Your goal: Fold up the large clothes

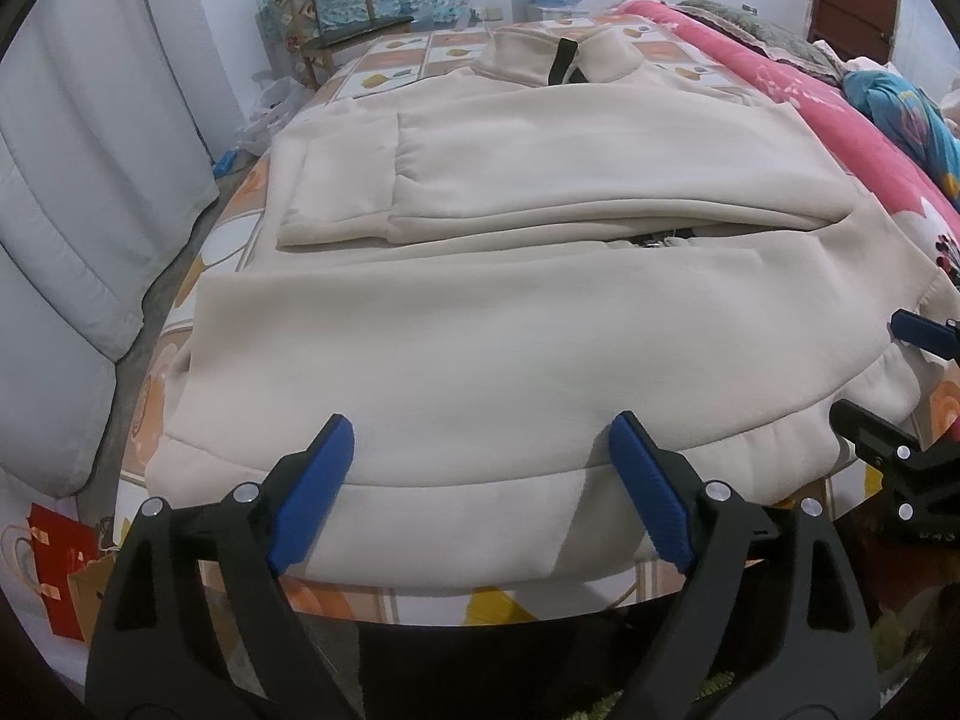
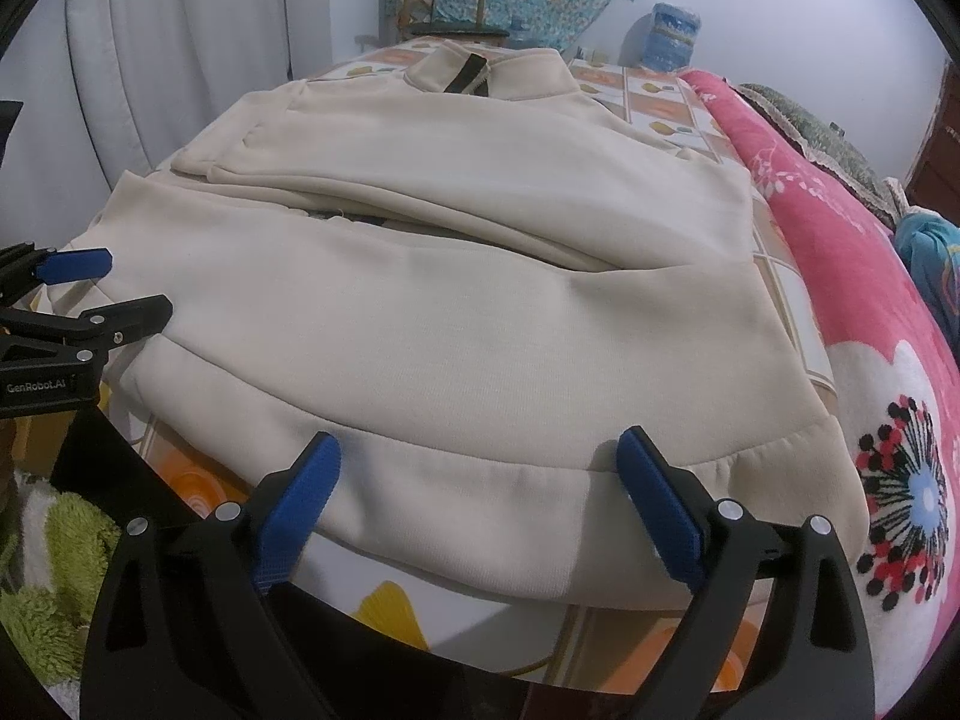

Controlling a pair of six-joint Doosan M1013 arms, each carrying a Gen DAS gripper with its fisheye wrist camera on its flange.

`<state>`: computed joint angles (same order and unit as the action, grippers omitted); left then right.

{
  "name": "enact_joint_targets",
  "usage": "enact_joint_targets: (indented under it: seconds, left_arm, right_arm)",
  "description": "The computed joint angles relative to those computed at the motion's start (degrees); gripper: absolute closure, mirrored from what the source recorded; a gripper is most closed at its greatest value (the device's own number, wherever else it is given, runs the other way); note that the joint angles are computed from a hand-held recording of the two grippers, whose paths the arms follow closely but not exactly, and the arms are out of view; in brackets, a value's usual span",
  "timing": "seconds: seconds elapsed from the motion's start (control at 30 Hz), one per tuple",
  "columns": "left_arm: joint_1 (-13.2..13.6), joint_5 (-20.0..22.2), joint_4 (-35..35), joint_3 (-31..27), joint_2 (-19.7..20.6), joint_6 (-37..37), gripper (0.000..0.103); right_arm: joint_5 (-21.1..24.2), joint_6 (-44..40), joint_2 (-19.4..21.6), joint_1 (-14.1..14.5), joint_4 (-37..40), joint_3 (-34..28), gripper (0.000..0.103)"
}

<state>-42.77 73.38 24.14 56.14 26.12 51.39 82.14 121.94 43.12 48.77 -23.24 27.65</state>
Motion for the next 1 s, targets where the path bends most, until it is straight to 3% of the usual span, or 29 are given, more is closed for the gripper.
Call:
enact_joint_targets:
  seconds: [0.7, 1.0]
  left_arm:
    - [0.18, 0.47, 0.04, -0.16, 0.14, -0.5, 0.013]
    - [0.41, 0.89, 0.06, -0.53, 0.14, -0.2, 0.013]
  right_arm:
    - [1.03, 0.23, 0.34, -0.25, 1.46, -1.11, 0.012]
    - [-1.95, 1.96, -1.22, -1.49, 6.61, -0.12, 0.012]
